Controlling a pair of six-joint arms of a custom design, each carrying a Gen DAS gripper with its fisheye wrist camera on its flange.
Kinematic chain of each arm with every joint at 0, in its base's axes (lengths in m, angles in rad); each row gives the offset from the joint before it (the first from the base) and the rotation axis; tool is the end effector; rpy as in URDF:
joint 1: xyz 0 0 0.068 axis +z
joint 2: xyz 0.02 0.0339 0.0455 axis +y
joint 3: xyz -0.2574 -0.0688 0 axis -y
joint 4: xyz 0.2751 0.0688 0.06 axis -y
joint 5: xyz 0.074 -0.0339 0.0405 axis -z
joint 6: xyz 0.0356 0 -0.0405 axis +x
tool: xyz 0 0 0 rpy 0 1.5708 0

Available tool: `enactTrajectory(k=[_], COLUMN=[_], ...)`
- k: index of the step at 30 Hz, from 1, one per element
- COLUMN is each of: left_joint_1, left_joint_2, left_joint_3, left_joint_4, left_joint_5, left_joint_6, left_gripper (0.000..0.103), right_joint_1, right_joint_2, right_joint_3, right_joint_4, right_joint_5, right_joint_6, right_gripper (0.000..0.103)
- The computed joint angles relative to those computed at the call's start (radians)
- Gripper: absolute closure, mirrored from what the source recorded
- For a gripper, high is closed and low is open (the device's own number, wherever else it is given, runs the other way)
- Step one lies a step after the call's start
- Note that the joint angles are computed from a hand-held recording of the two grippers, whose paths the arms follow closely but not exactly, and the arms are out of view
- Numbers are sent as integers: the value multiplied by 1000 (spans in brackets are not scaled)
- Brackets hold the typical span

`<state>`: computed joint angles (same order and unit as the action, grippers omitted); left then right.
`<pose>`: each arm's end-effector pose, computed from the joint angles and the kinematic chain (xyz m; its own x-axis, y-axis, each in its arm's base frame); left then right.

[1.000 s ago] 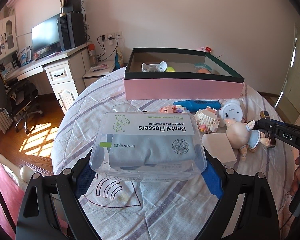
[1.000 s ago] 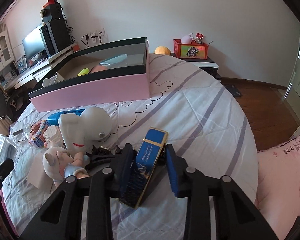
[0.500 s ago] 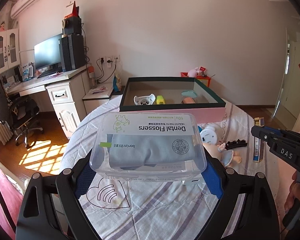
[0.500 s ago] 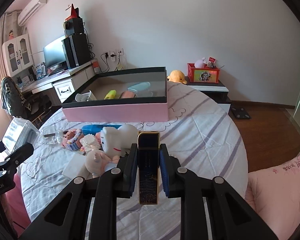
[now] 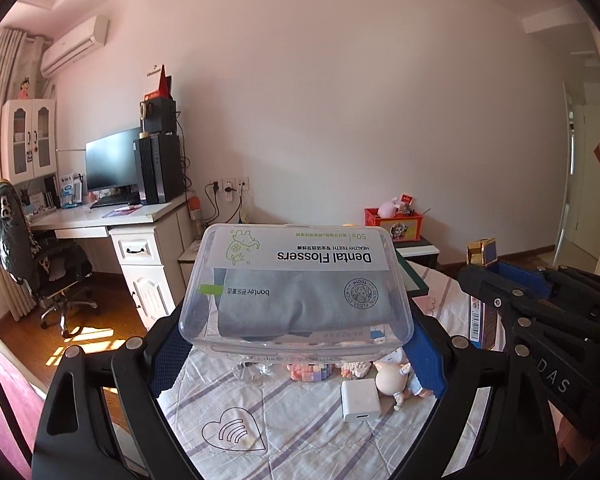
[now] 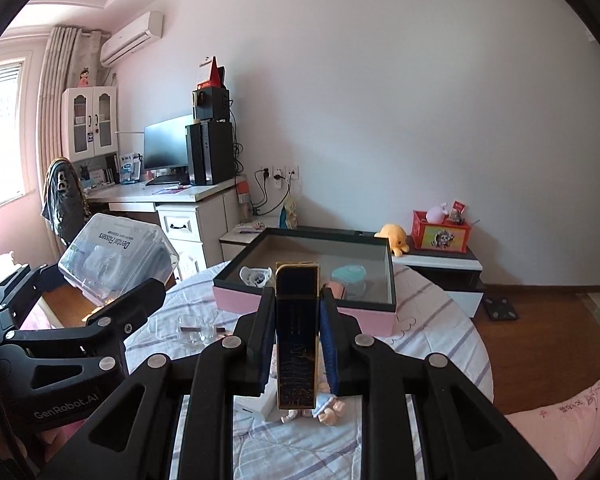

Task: Organize rigid objects
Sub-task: 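Carry the flossers box with the left tool while the right tool carries the blue-gold box in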

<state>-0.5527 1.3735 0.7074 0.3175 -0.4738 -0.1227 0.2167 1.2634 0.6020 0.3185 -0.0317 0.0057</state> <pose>0.2828 -0.1553 0.2070 -0.3010 0.0577 -0.9519 0.0658 0.9970 0.0397 0.2920 0.0654 0.2004 -0.3297 -0.0668 -0.9417 -0.2422 0.9701 0.0160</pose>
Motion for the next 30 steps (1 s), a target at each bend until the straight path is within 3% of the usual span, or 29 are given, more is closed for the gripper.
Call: enactTrajectory(k=[9, 16, 22, 30], left_joint_1=[-2, 72, 156, 248], left_joint_2=[3, 181, 482, 976], left_joint_3=[35, 209, 562, 1233], left_joint_4=[0, -37, -159, -536], left_joint_5=[-9, 102, 212, 336], left_joint_6=[26, 58, 104, 97], left_gripper=[11, 11, 11, 11], right_joint_1=[10, -17, -63, -108], right_joint_2=[-7, 147, 411, 861], right_joint_3=[39, 159, 432, 964], right_joint_4=[-22, -13, -84, -335], right_joint_5=[8, -8, -44, -108], right_joint_6=[-19, -45, -82, -93], right_gripper=[82, 82, 82, 82])
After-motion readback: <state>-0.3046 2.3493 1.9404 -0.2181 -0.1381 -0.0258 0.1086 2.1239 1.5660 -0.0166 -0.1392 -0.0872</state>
